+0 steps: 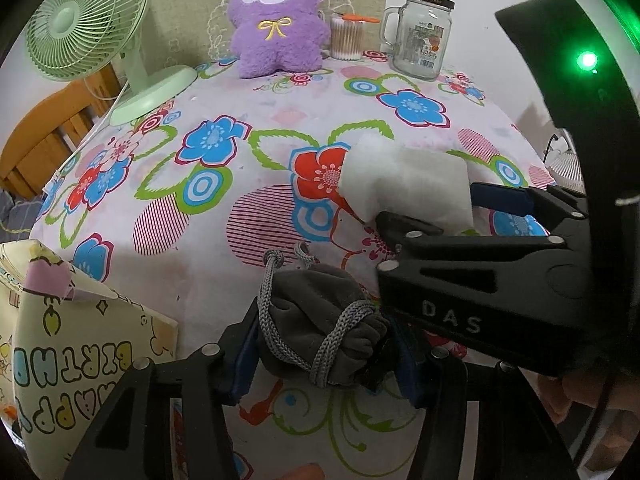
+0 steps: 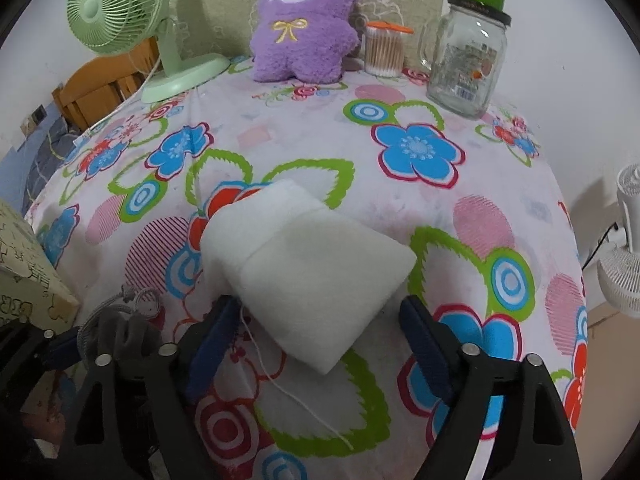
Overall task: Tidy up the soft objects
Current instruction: 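Close the left tool on the grey pouch while the right tool grasps the white cloth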
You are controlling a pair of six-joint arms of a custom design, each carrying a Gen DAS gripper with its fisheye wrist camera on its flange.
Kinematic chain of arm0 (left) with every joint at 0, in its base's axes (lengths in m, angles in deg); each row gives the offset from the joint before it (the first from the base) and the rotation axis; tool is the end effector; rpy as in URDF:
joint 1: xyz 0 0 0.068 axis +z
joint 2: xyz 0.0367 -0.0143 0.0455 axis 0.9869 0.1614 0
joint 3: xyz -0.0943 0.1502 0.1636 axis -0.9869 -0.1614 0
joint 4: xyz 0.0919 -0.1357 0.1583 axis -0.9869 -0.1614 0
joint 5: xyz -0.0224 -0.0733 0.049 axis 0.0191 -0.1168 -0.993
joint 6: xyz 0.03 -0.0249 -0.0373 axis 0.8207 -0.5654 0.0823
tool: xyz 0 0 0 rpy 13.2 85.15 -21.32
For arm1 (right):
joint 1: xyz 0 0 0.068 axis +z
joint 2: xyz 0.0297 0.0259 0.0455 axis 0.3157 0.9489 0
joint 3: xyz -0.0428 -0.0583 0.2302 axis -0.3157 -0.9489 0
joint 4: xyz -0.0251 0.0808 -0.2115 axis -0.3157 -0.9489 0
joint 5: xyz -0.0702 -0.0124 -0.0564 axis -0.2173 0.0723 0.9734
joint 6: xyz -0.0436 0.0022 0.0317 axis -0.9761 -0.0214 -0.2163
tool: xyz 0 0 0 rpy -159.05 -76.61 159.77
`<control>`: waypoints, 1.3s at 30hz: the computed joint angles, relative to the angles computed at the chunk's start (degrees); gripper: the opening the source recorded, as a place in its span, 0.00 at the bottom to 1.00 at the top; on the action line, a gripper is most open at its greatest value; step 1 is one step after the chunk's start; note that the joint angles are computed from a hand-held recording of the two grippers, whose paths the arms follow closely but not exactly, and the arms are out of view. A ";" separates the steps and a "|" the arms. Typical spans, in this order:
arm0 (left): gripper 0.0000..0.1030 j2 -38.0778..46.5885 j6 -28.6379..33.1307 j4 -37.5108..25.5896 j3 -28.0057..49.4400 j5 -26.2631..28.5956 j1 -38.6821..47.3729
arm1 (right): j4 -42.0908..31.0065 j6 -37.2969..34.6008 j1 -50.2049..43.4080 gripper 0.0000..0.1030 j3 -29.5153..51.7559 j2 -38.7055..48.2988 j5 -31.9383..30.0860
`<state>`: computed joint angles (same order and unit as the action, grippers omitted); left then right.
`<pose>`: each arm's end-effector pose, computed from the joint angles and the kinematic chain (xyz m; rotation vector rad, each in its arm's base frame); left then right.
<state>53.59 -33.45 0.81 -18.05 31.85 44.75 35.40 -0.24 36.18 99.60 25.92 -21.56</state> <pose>0.2473 -0.1688 0.1532 0.1205 2.6279 -0.0421 0.3313 0.1078 0.1309 -0.4104 2.5529 0.1703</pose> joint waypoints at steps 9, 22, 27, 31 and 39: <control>0.57 0.02 0.10 -0.34 0.25 0.49 0.35 | 3.45 -0.07 0.39 0.91 -0.49 1.13 0.94; 0.57 0.05 0.09 -0.63 0.49 0.68 0.52 | 6.64 0.42 0.43 0.83 -1.63 1.14 1.60; 0.57 -0.08 -0.04 -0.99 0.60 0.73 0.56 | 6.71 0.43 0.30 0.72 -2.06 0.55 1.67; 0.57 -0.26 -0.25 -1.25 0.64 0.59 0.53 | 6.85 0.78 0.01 0.67 -2.51 0.04 1.21; 0.57 -1.90 -0.52 -2.22 0.48 -0.24 0.39 | 6.03 1.59 -0.38 0.55 -2.66 -0.81 -0.35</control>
<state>51.69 -33.97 -1.41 -17.58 31.61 45.14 41.43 1.35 35.80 96.93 25.11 -21.91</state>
